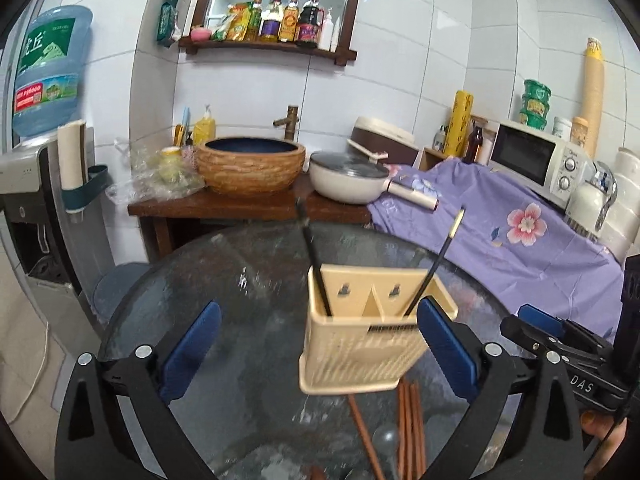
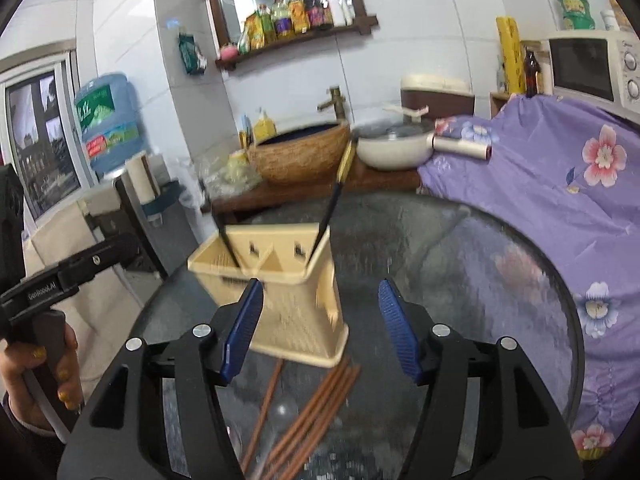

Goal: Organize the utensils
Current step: 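Lower both chopsticks into the holder, open both grippers and withdraw, then move the left gripper to the wooden-handled spoon while the right approaches brown chopsticks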

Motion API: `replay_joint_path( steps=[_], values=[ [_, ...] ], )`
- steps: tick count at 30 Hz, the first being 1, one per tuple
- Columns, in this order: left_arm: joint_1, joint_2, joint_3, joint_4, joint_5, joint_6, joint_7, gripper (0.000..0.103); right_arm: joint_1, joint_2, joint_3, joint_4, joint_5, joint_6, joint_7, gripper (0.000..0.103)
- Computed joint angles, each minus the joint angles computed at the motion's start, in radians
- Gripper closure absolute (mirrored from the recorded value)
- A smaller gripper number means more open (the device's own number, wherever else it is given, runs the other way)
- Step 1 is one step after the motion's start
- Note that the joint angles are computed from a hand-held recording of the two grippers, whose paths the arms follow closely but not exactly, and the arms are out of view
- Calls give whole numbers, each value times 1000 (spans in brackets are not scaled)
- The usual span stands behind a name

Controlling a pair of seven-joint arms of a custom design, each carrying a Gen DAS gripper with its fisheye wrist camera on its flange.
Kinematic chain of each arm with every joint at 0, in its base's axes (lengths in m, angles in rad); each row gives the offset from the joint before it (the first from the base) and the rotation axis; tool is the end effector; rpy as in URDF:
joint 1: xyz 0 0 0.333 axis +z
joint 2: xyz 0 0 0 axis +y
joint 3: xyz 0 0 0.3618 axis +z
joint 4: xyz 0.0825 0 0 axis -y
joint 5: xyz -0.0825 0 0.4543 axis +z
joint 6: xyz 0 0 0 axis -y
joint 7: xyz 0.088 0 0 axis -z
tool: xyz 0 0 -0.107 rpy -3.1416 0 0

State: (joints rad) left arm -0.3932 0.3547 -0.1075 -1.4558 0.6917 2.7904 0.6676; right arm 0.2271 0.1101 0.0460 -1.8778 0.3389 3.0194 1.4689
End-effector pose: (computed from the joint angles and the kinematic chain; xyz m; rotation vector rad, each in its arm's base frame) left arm 0.6945 -0.3950 0.6215 -1.5538 1.7189 -1.1432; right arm 0.6867 0.1651 0.5916 -1.5700 1.4808 -0.5830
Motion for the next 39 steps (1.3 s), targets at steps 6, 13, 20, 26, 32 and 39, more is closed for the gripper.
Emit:
replay_joint_path(
  steps=[6, 13, 20, 26, 32, 39],
  values=[
    [21, -42, -32, -124, -37, -51, 36, 6, 36, -33, -39, -108, -202, -44, 134, 42],
    [47, -70, -60, -240, -115, -54, 73, 7, 29, -43, -25, -171, -237, -91, 184, 42],
    [61, -89, -83, -308, -169, -61, 121, 8, 30, -36, -11, -181, -235, -166, 191, 43],
    [58, -91, -91, -334, -196, -65, 131, 13, 46, -28, -11, -182, -297, -197, 245, 47],
    [60, -92, -99, -344, -229, -72, 156, 24, 47, -10, -13, -159, -303, -224, 274, 52],
    [55, -83, -110, -336, -253, -91, 201, 36, 45, 27, -18, -110, -269, -267, 273, 63]
  ],
)
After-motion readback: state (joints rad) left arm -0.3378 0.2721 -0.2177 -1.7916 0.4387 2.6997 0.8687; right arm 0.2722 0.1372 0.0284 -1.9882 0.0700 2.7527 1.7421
